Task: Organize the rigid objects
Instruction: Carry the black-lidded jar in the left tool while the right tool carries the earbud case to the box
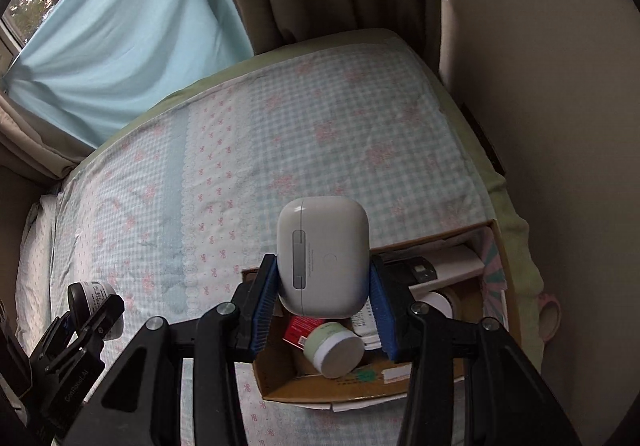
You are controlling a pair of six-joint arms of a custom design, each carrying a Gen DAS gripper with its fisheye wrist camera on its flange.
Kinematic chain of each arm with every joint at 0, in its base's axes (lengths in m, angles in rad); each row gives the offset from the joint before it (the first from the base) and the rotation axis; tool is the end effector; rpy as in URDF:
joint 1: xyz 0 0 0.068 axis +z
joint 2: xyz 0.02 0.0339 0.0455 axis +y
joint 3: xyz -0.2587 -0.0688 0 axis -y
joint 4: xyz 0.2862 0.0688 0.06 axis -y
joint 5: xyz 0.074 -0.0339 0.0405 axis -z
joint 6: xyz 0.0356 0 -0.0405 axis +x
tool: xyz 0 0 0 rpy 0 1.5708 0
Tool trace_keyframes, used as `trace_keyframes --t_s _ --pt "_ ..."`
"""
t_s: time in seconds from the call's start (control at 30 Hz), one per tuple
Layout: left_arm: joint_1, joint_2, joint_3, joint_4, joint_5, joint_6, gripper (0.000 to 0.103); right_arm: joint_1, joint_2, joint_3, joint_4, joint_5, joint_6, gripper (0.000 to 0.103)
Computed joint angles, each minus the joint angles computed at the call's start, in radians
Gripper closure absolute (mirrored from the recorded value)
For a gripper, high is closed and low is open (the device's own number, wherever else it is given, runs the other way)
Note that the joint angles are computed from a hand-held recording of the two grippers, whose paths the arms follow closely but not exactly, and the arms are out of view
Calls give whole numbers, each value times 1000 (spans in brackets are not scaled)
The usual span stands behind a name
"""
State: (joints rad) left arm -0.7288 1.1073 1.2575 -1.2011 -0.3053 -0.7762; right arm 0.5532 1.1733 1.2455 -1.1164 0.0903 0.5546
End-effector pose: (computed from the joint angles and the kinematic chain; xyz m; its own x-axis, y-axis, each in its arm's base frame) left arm 0.1802 -0.1465 0.3534 -0.8289 -0.1557 -0.5373 -0.0798 0.9836 -0.1619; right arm 0.2195 0.1318 0.3379 -0.8806 0.0726 -0.4683 -0.0247 0.9798 0.1984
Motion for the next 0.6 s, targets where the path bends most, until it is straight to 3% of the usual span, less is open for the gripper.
trace_keyframes --t_s 0.27,0.6 --pt "-121 215 101 92 25 11 49 -264 -199 -174 -60 -72 -77 62" --pt "-146 493 184 208 110 100 49 -548 -248 -358 -23 -189 -206 62"
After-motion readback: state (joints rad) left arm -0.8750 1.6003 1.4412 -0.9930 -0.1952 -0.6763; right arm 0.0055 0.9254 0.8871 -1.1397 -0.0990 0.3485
